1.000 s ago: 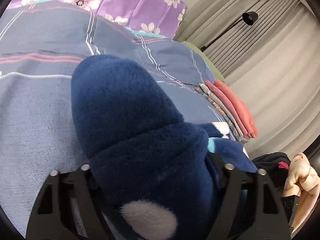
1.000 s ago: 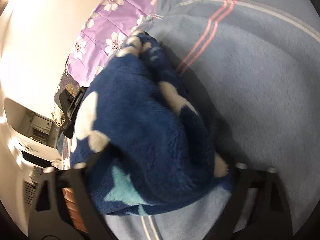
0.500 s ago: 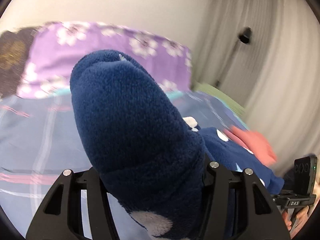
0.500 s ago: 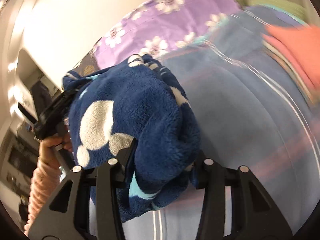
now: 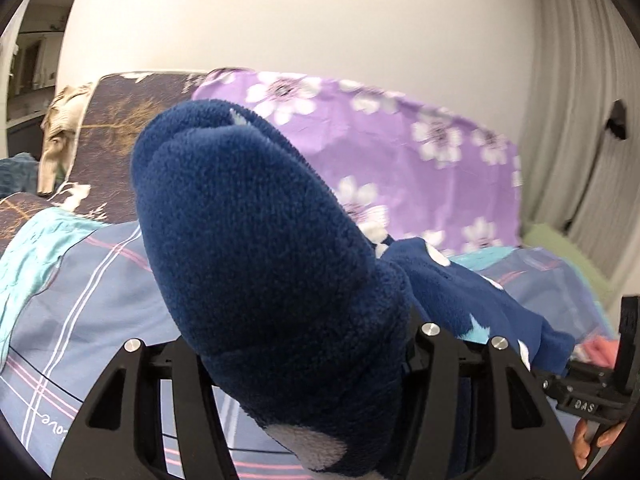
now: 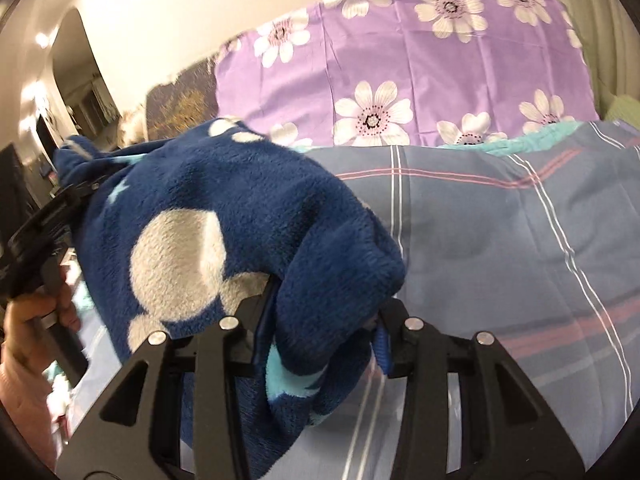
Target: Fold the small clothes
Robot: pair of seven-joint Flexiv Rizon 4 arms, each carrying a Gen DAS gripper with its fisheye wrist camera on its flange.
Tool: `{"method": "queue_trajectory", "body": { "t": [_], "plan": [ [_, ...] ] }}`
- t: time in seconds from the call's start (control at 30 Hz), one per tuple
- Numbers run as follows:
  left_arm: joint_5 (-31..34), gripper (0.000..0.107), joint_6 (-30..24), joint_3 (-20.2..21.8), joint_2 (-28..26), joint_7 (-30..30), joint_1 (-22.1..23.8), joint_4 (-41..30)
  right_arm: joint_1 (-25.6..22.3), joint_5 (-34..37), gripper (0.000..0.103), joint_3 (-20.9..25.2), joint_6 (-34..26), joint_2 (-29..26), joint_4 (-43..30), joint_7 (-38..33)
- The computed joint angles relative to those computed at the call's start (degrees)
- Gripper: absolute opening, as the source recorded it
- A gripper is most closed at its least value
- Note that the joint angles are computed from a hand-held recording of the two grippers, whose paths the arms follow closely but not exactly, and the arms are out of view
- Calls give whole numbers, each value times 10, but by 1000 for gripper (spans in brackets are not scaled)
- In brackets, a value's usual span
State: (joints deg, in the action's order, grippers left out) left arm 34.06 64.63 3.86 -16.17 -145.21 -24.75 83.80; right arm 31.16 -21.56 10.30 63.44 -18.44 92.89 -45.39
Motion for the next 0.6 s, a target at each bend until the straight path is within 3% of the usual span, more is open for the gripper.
{"method": "queue_trajectory", "body": {
  "t": [0.13,0.17,0.2,0.23,0.27,0.3,0.37,0.43,0.53,0.57,0.6],
  "plan": [
    [-17,69,-30,3,-36,1,7,-3,24,-43,40,-36,-31,-57,-40,47],
    [-29,73,-58,0,-45,17,7,-1,32,-63,51,-46,-64,-67,-43,77],
    [-29,74,-92,3,-50,23,0,-5,27,-72,76,-38,-99,-71,-42,94],
    [-35,75,-121,5,-52,31,1,4,35,-49,83,-41,-123,-67,-34,85],
    [-42,75,-119,4,-50,34,6,17,26,-8,83,-32,-110,-67,-17,56],
    [-43,76,-106,5,-43,31,9,37,5,7,82,-13,-60,-56,17,56],
    [-25,89,-70,13,-20,5,8,78,7,-19,82,-25,-10,-23,76,101],
    [-16,90,-40,12,5,-11,12,111,7,-44,82,-26,-13,10,113,118],
    [19,93,-46,2,51,-17,3,144,15,-146,82,-33,-5,73,181,172],
    [46,102,-42,-10,57,-35,3,148,16,-195,83,-30,-5,104,210,196],
    [82,102,-37,-8,80,-63,-14,161,14,-229,86,-21,-5,129,232,217]
  ]
}}
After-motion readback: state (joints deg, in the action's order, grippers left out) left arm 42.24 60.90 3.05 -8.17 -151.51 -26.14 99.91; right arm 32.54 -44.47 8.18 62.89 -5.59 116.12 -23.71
